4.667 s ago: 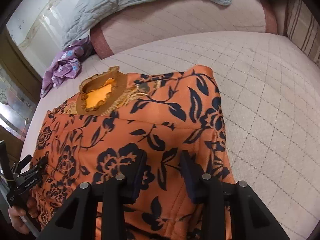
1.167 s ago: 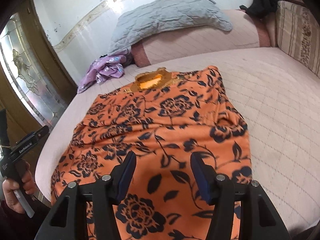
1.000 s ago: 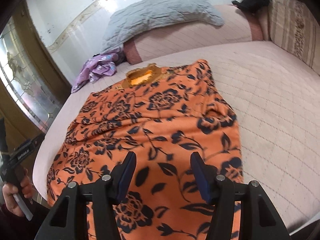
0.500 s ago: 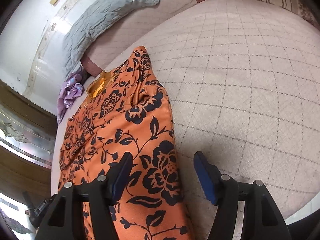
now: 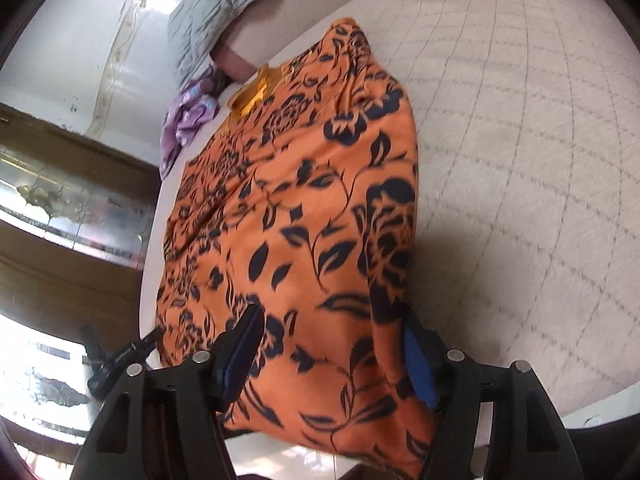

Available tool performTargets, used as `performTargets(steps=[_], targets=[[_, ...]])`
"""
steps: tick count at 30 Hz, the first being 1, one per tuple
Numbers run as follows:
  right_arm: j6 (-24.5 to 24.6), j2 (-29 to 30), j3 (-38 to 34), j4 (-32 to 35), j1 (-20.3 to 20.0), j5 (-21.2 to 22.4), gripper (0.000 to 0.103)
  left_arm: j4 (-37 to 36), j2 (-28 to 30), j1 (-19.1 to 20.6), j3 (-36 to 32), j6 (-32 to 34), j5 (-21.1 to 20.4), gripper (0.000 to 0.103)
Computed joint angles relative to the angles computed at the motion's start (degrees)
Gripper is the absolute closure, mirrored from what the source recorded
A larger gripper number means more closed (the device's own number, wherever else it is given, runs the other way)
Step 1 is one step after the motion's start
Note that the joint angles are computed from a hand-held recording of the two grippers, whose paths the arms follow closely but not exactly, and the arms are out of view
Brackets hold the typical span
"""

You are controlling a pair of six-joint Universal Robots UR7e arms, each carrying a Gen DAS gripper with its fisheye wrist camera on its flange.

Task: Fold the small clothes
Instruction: 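Grasp the long side edge of the orange blouse with both grippers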

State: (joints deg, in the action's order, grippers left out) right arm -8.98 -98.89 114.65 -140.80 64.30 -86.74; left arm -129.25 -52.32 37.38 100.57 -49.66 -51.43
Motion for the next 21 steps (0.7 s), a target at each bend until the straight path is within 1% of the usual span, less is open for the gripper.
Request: performTargets(steps=[1, 2, 3, 5, 6, 8, 9, 10, 11, 12, 13, 16, 18, 21], targets=[[-0.3, -0.4, 0.0, 1.2, -0.2, 0.2, 0.034, -0.7, -0.1, 0.2, 0.1, 0.1, -0.7, 0.071], [-0.4, -0.6, -0.1, 2.2, -0.5, 0.6, 0.034, -1.8, -0.4, 0.5, 0.4, 0.1, -2.0, 0.065], [-0.6, -0.7, -0.3, 3.9, -0.9, 1.3, 0.034, -2.9, -0.6, 0.8, 0.6, 0.3, -3.3, 0.056], [-1.4, -1.1, -1.0, 8.5, -1.6, 2.4, 0.034, -4.1, -0.5, 1.0, 0.7, 1.1, -5.2, 0.048], [-1.8, -1.3, -1.0, 9.8, -1.8, 2.6, 0.034, -3.6, -0.2, 0.9, 0.3, 1.6, -5.2, 0.048], [-2.2, -1.8, -0.6, 10.8, -2.1, 2.7, 0.037, -2.6, 0.0, 0.4, 0.3, 2.5, -5.0, 0.048], [-2.2, -2.1, -0.3, 11.0, -2.3, 2.7, 0.044, -2.8, 0.0, 0.4, 0.3, 2.8, -5.2, 0.056], [-2.1, -2.3, 0.1, 11.0, -2.1, 1.8, 0.060, -3.1, 0.0, 0.4, 0.4, 3.2, -5.7, 0.064], [-2.1, -2.3, 0.3, 10.8, -1.7, 0.7, 0.069, -3.4, 0.0, 0.7, 0.4, 3.6, -6.8, 0.083], [-2.3, -2.2, 0.6, 10.4, -1.1, -1.1, 0.078, -3.7, 0.1, 0.9, 0.4, 3.8, -7.6, 0.093], [-2.6, -2.3, 1.1, 9.5, -0.6, -2.4, 0.086, -4.1, 0.1, 1.0, 0.5, 3.7, -7.6, 0.093], [-3.5, -2.2, 1.8, 7.4, 1.3, -4.6, 0.092, -5.3, 0.1, 0.9, 0.6, 4.3, -7.4, 0.095], [-4.6, -2.2, 2.0, 6.2, 2.1, -4.2, 0.093, -6.9, 0.0, 0.8, 0.6, 5.5, -7.4, 0.096], [-5.5, -1.8, 1.1, 4.7, 2.9, -1.2, 0.093, -9.7, -0.4, 1.2, 0.0, 7.3, -9.3, 0.096]])
